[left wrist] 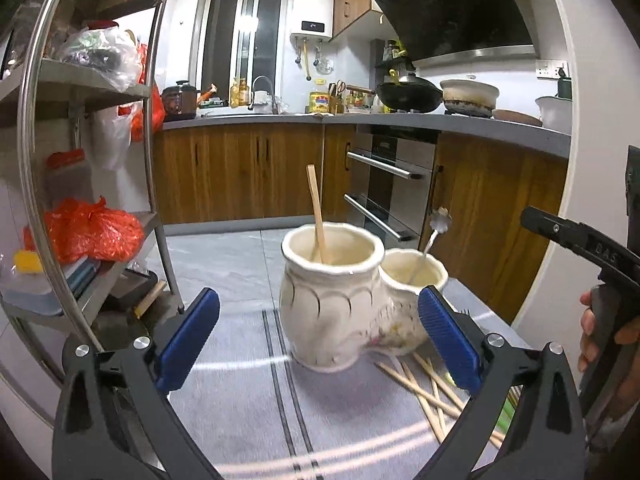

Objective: Organize utensils
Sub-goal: 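Return the right tool to the cutlery and close on the silver fork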

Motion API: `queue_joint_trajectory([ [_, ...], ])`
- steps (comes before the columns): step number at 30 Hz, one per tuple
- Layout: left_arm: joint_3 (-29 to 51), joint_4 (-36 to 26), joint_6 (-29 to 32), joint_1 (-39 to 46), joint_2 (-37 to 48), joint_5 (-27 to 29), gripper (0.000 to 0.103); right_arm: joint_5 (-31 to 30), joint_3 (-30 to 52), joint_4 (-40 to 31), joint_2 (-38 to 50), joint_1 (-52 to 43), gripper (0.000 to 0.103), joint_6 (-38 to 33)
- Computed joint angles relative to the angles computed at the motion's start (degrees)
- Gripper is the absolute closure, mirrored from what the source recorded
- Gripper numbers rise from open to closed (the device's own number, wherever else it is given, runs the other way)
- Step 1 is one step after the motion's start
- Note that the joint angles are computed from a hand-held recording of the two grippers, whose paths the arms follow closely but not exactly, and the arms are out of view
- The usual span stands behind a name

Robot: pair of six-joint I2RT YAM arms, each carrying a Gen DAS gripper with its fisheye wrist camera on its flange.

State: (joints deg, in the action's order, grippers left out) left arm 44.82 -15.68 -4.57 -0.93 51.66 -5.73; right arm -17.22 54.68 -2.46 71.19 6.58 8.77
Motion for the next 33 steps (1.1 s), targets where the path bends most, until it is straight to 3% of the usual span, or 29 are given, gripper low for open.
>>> queue_joint_trajectory([
  [8,-6.4,-2.7,-1.8,-3.6,-6.2,-2.6,0.005,1.3,-4.5,-3.8,-0.5,-3.6,0.005,-2.1],
  [14,-8.7,-2.6,-1.2,-7.9,-5.7,-6.7,0.005,4.3,-5.6,-7.7,0.6,-2.7,0.005,-3.9],
  [22,-9.3,-3.1,-2.6,-5.2,-5.9,-3.3,0.005,8.3,-4.0,-11.7,2.3,-0.1,0.010,-8.0],
  [26,-9.0,-3.4,-2.9,-5.1,-5.2,-3.1,0.005,8.5,-2.5,-14.6,4.0,0.6,0.040,-9.9],
  [33,-7.6,-3.9,-2.2,-8.4,-2.2,-6.1,0.005,4.7,0.6,-19.6,7.2,0.8,0.071,-13.1],
])
